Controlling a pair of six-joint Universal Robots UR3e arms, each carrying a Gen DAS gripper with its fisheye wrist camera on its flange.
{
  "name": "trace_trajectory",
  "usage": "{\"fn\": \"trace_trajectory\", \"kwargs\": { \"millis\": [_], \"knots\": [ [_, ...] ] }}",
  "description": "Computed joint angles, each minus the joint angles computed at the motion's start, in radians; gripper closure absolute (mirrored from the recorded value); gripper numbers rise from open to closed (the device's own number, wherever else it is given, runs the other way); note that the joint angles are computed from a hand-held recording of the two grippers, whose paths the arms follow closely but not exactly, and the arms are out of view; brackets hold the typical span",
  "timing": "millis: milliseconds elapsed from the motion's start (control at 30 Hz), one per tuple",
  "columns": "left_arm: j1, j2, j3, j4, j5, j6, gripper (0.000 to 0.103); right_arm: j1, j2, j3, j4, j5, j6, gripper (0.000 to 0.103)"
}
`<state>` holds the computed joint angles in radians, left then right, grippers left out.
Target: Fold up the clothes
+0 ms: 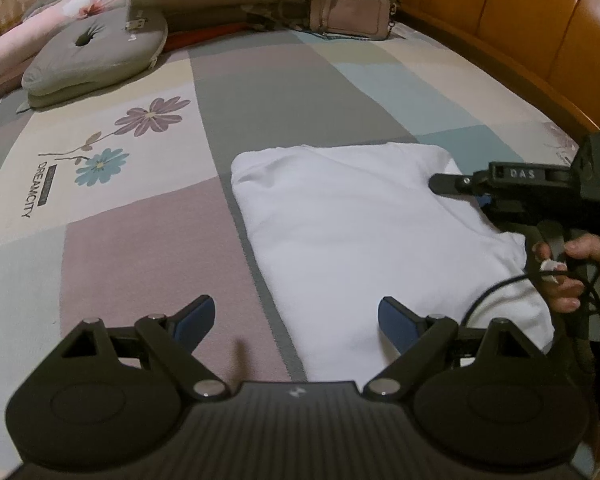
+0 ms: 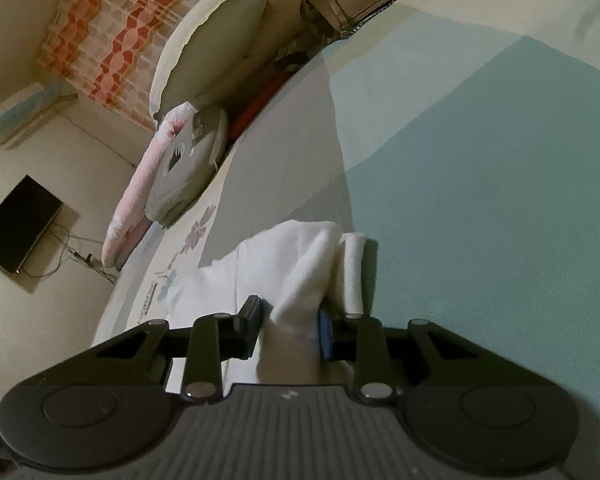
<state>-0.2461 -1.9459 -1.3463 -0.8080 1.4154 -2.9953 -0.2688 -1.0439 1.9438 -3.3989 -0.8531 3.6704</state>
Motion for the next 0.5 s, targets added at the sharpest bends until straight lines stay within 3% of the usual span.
{"fn": "trace_trajectory", "kwargs": {
  "millis": [100,233,333,500],
  "knots": [
    [-0.004,0.006,-0.002,-0.003,0.009,-0.002,0.014,0.011,-0.003,-0.002,-0.003,-0.024,0.006,0.073],
    [0.005,0.029,-0.022,0.009,0.000,-0.001,0.014,0.043,-0.092,0.050,0.016,-0.116,-0.017,0.090],
    [0.017,0.035,-0.031,0.017,-0.012,-0.001,0.014,0.056,-0.140,0.074,0.012,-0.178,-0.022,0.096],
    [0.027,0.041,-0.046,0.028,-0.028,-0.004,0.014,0.038,-0.136,0.089,0.028,-0.166,-0.001,0.097]
  ]
}}
